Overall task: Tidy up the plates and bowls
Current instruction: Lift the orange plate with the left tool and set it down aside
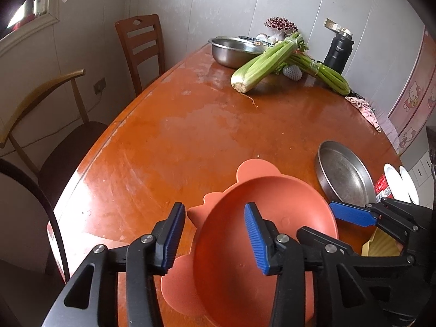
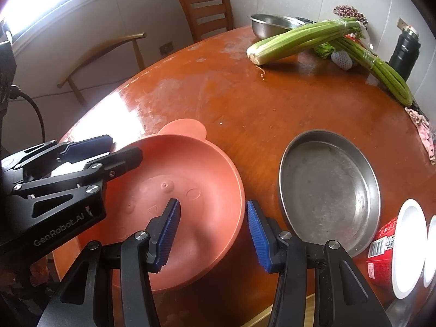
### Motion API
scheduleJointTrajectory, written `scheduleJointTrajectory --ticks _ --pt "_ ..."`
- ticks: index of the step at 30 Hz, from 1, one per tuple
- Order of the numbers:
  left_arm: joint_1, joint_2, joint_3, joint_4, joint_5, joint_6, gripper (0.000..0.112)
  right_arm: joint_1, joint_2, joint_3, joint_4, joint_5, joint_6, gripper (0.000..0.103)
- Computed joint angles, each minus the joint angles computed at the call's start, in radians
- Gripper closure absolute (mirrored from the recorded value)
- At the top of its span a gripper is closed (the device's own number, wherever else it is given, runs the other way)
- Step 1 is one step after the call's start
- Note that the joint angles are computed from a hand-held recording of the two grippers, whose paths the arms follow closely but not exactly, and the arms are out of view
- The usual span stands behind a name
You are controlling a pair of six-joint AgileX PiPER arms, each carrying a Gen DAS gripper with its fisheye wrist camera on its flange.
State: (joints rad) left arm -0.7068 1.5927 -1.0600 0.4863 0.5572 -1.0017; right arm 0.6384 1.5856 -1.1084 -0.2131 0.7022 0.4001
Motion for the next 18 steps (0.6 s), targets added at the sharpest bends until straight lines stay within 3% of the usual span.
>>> scheduleJointTrajectory --ticks 18 --pt "-0.125 -0.106 0.002 0.141 0.107 -0.160 0.053 0.032 -0.152 0.056 -0.041 0.010 0.073 0.051"
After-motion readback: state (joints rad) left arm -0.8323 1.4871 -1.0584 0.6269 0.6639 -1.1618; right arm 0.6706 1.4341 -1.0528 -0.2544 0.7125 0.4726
